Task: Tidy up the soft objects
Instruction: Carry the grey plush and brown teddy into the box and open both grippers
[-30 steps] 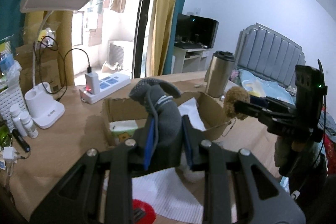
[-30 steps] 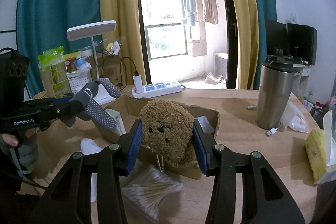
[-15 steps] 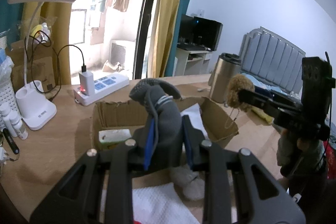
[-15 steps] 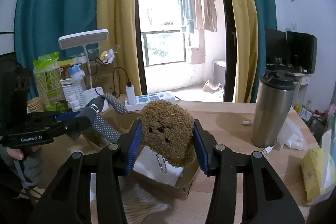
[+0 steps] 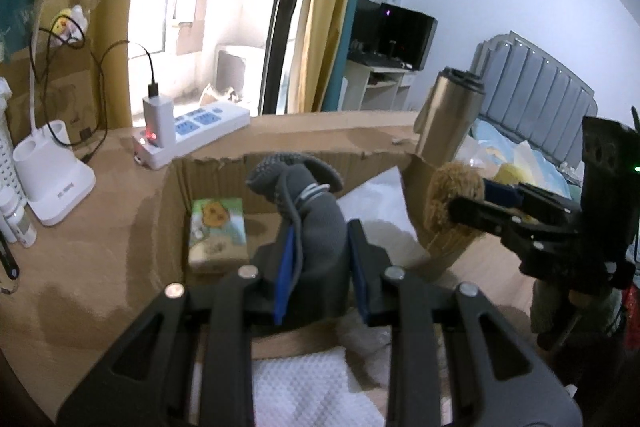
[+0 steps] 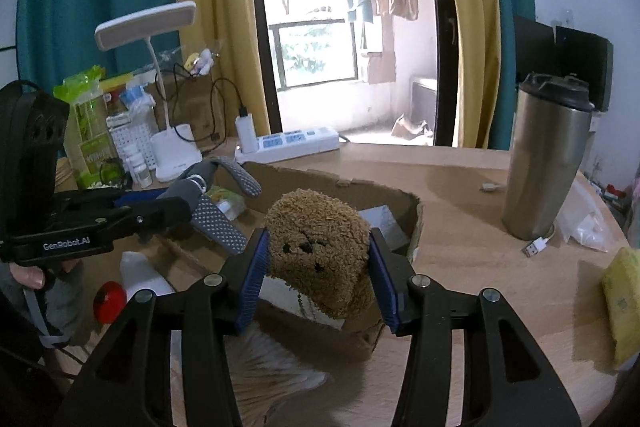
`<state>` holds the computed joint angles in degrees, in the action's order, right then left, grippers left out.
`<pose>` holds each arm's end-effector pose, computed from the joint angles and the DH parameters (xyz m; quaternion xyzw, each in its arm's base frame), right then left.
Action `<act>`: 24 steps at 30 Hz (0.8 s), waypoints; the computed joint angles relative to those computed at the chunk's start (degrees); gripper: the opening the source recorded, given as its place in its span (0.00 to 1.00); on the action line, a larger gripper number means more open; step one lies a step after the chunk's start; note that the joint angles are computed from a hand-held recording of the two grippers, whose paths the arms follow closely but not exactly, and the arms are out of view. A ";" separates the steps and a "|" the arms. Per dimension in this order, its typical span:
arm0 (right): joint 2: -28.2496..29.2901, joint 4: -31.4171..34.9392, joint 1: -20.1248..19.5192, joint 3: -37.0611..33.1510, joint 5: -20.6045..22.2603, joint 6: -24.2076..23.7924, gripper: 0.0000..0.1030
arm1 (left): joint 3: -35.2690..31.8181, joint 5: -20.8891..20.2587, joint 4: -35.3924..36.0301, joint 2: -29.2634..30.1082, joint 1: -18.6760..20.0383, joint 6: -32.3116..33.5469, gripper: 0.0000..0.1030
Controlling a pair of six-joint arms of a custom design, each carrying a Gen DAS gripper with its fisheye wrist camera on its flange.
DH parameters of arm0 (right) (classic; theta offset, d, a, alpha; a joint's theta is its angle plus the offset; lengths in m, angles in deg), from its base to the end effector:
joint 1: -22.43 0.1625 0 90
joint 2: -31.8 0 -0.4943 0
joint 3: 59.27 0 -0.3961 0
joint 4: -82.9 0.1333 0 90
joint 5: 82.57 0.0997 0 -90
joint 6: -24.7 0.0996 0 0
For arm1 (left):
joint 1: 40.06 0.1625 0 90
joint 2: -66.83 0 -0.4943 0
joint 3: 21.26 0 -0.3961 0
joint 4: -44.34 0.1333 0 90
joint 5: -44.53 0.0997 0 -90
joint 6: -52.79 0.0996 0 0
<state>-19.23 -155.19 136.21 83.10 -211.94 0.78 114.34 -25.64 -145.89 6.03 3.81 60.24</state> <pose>0.2338 -0.3567 0.1920 0.1886 -0.8224 0.4471 0.2969 -0.2268 -0.4498 0.1699 0.3993 0.8748 -0.2602 0.0867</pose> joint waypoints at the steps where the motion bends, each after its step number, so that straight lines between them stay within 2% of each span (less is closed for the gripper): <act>1: 0.12 0.29 0.04 -0.11 -0.14 0.11 0.50 | -0.10 -0.16 0.45 0.15 0.11 -0.07 0.27; 13: -0.01 3.43 -0.61 -0.49 -1.16 2.49 0.56 | -0.72 0.09 2.98 0.69 0.33 -0.51 0.34; 14: 0.07 3.45 -0.57 -0.54 -1.36 2.54 0.57 | -0.68 0.06 2.95 0.65 0.28 -0.47 0.36; 17: 0.08 3.40 -0.39 -0.52 -1.36 2.70 0.61 | -0.55 -1.21 2.52 0.24 0.45 -0.30 0.61; 19: 0.06 3.28 -0.38 -0.54 -1.02 2.68 0.64 | -0.35 -1.81 1.95 -0.11 0.45 -0.33 0.63; 24: -0.02 2.62 0.12 -0.44 -0.97 2.55 0.66 | 0.25 -1.30 1.59 -1.00 0.04 -0.50 0.64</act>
<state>-19.25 -152.57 136.33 82.66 -212.91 3.33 114.60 -26.94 -144.29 5.04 3.85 59.74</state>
